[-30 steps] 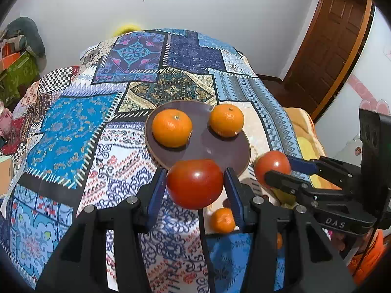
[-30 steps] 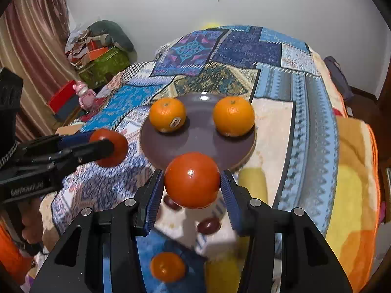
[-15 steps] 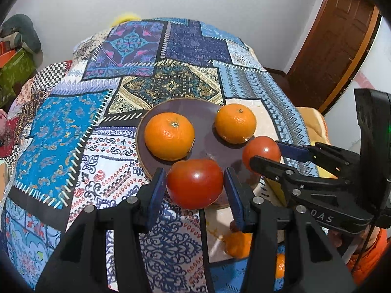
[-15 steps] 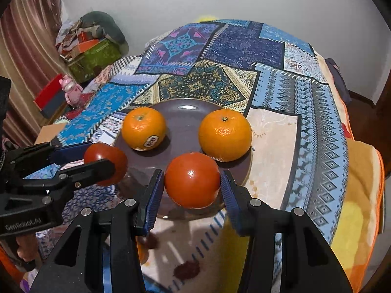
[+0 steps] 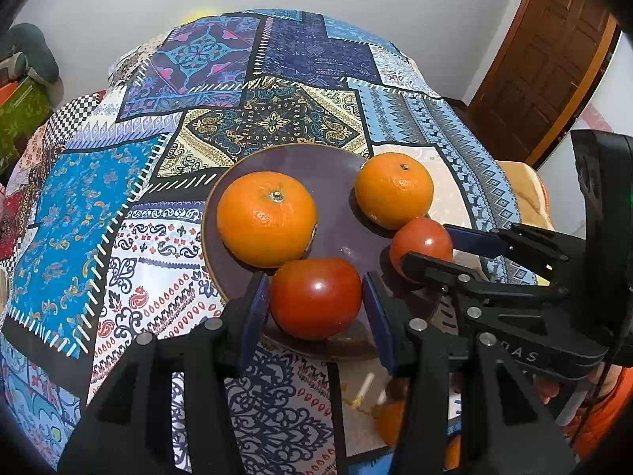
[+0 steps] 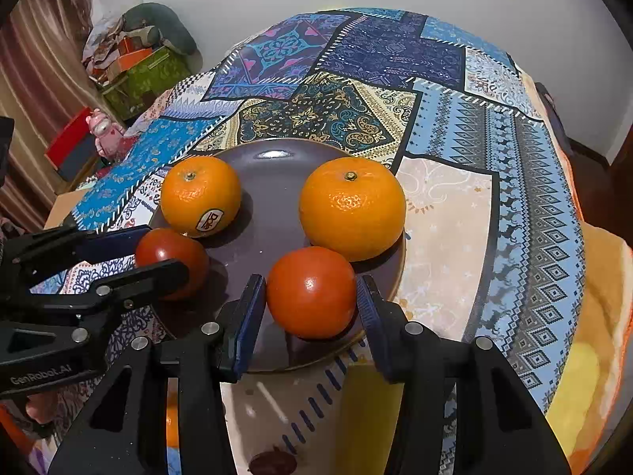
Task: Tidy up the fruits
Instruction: 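Carry both tomatoes onto the plate beside the oranges and open both grippers, then grasp a yellow banana with the right gripper while the left gripper grasps the other banana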
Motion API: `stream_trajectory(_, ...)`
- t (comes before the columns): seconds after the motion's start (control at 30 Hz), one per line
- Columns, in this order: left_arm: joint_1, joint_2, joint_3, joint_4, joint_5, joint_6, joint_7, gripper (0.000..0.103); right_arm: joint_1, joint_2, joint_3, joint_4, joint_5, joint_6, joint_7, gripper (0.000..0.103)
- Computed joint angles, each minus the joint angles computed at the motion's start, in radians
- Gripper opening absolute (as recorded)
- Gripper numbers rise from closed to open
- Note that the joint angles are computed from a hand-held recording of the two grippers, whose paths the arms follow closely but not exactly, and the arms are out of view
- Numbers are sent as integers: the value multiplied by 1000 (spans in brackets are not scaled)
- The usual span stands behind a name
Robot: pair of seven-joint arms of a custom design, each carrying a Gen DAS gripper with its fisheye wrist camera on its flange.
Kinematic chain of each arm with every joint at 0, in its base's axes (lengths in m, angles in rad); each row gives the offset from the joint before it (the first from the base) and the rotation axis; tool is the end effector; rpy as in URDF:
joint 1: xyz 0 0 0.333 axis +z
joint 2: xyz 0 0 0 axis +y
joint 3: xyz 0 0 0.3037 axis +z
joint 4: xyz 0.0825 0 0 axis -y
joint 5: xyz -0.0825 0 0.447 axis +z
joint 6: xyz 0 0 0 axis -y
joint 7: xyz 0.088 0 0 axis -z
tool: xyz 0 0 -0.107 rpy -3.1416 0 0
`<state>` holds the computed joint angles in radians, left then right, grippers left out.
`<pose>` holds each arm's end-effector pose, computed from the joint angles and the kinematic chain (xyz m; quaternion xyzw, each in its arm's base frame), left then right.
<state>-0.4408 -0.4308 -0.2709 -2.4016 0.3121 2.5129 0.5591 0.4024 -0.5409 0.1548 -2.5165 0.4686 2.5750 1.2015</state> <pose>0.3925 -0.3488 0.4901 -0.7022 0.6427 -0.2627 0.1576 0.4196 0.2548 0.4927 -0.8393 0.4379 -0.0812 0.3118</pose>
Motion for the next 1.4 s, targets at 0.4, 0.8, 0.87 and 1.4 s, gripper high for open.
stream_trajectory(0.4, 0, -24, -10, 3, 17, -19, -26, 49, -2, -40, -10, -11, 14, 1, -7, 45)
stream_trajectory(0.8, -40, -112, -37, -11, 33, -89, -45, 51, -59, -232, -13, -123, -28, -45, 6, 45)
stream_trajectory(0.87, -49, -122, -38, -16, 30, -97, -49, 52, -70, -251, -12, -141, -39, -67, 11, 45)
stream_trajectory(1.4, -113, -103, -38, -25, -33, -104, -47, 52, -50, -200, -21, -174, -42, -127, 4, 35)
